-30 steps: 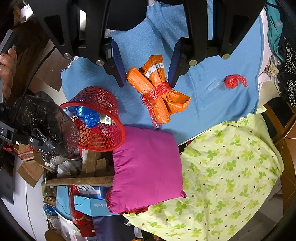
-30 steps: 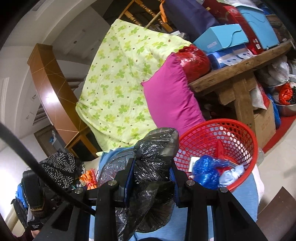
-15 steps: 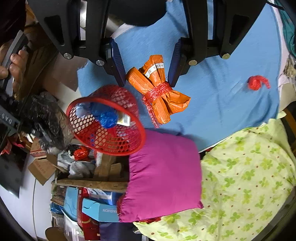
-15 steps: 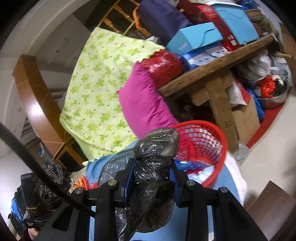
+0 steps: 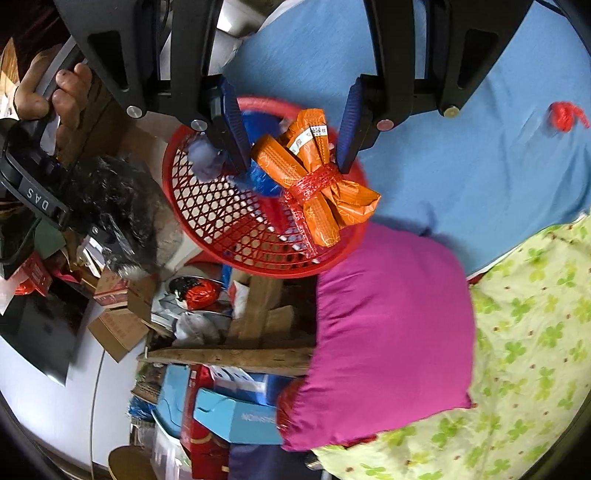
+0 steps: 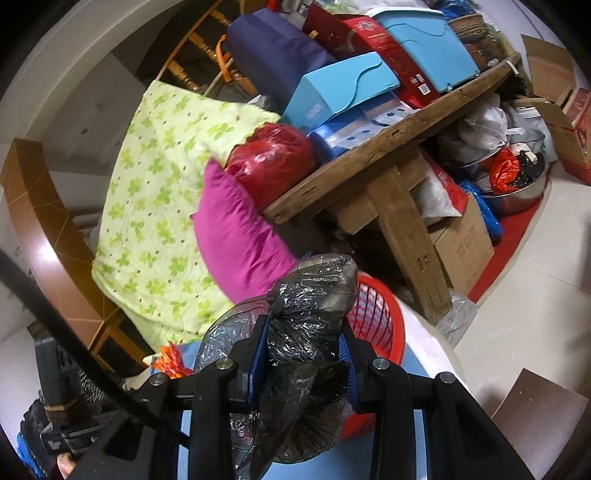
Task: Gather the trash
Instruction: 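Carry the black bag and orange bundle over the red mesh basket, then open both tools to drop the black bag and orange bundle into the basket, then move both open tools back from the basket over the blue blanket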
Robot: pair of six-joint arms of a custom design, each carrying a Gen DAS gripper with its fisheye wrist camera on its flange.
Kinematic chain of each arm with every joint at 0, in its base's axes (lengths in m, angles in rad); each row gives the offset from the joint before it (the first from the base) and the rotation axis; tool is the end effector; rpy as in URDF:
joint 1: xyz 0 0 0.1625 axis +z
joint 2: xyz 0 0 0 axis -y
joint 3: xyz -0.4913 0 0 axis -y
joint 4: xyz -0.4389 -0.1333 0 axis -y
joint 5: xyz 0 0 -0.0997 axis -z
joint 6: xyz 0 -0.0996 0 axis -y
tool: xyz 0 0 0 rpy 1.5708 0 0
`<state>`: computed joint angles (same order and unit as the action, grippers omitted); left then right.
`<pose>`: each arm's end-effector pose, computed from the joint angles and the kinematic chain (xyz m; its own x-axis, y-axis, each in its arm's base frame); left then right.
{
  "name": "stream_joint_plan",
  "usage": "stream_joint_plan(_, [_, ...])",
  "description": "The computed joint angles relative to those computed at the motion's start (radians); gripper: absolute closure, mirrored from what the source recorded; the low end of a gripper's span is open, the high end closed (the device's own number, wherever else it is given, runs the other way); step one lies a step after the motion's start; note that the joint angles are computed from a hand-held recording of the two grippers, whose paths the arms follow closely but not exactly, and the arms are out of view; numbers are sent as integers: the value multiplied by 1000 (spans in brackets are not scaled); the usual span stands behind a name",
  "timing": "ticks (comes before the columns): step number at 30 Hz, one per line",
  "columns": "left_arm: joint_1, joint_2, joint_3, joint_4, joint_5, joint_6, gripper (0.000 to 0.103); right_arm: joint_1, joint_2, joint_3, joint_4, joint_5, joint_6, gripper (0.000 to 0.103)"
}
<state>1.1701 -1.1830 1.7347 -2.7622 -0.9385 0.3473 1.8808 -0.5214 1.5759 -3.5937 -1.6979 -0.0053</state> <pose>-0.0912 -0.7080 0.3823 -0.7213 0.2418 -0.6490 0.5939 0.6981 -0.3999 0.3530 -0.7066 0.0517 -0.9756 -0.2060 0.0762 -0.1780 0.5385 -0.8236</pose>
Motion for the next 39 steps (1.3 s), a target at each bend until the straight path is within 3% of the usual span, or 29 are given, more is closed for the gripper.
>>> stream_joint_plan(9, [32, 93, -85, 65, -30, -4, 53, -19, 80, -160, 101, -28, 38, 64])
stream_joint_plan(12, [42, 103, -93, 84, -26, -10, 44, -26, 106, -208, 158, -18, 61, 62])
stream_joint_plan(13, [44, 102, -89, 76, -22, -5, 43, -27, 114, -224, 182, -19, 73, 57])
stream_joint_plan(14, [46, 99, -86, 74, -22, -2, 43, -31, 121, -239, 207, -10, 98, 40])
stream_joint_plan(15, [47, 95, -82, 74, -24, -2, 43, -34, 124, -242, 214, 0, 120, 32])
stream_joint_plan(17, [49, 82, -72, 71, -22, -6, 43, -41, 128, -237, 200, 37, 145, 33])
stream_joint_plan(27, [52, -43, 52, -13, -8, -14, 38, -22, 86, -127, 53, 34, 66, 33])
stream_joint_plan(39, [117, -255, 212, -55, 98, -118, 38, 51, 44, -55, 12, 54, -21, 33])
